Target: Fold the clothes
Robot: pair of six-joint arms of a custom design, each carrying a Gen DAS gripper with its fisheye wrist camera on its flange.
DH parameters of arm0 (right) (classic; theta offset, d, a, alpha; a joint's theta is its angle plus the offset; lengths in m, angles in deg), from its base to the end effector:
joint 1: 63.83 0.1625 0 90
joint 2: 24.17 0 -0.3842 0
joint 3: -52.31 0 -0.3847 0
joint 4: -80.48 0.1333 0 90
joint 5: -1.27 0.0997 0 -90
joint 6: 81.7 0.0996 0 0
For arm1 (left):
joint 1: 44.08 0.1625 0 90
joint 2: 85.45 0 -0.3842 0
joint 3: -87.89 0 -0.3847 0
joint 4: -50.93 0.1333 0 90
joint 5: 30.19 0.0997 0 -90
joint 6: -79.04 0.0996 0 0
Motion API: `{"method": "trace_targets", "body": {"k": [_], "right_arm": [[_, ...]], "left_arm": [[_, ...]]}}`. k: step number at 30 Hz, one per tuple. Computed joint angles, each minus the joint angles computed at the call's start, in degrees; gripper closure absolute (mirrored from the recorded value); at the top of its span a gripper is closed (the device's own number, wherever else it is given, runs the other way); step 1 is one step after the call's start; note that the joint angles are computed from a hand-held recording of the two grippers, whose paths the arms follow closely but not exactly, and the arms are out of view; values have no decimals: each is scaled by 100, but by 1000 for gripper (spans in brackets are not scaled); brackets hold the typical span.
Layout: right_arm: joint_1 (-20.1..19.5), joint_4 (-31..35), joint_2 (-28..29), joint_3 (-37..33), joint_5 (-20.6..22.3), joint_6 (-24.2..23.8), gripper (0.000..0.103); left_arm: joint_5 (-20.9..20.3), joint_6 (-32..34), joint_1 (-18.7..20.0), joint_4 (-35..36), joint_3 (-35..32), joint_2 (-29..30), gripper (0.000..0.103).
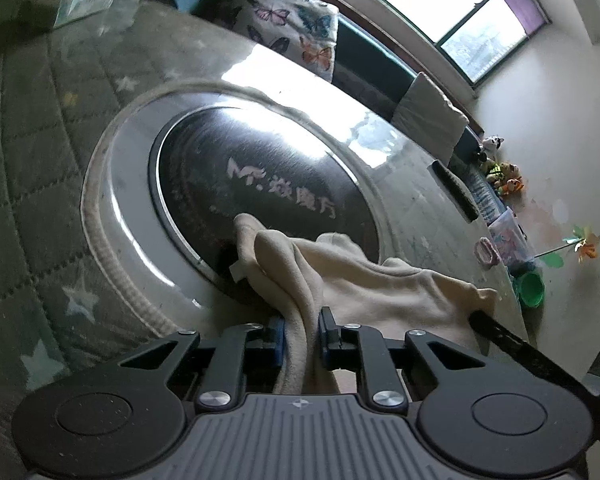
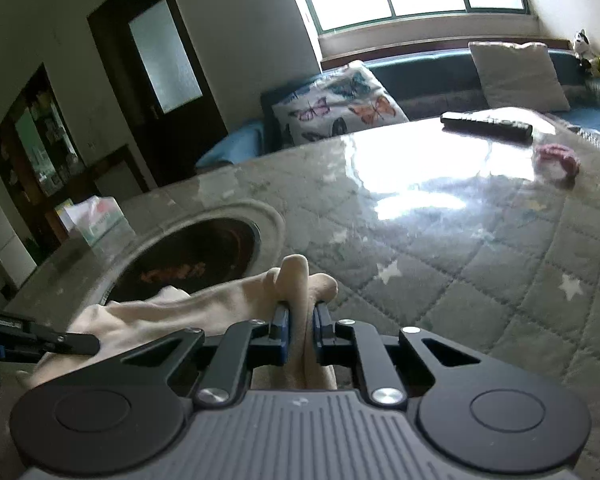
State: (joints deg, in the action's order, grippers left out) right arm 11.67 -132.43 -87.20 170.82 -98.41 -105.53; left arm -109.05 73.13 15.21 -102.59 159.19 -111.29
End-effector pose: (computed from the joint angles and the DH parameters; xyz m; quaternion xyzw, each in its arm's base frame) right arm -0.0177 -0.5338 0.2423 0.0207 -0.8299 0.4994 0.2479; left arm -0.2471 -0.7147 -0.0062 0.1962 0.9633 -0.1784 0.0419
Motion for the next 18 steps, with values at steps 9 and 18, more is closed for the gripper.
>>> {"method": "trace_targets", "body": {"k": [9, 18], "right_arm": [[199, -420, -240, 239, -46, -189, 93], [272, -726, -493, 237, -241, -430, 93]], "left_arm": [[-75, 282, -197, -131, 24, -15, 86], [-126, 501, -472, 98, -522, 357, 86]]}}
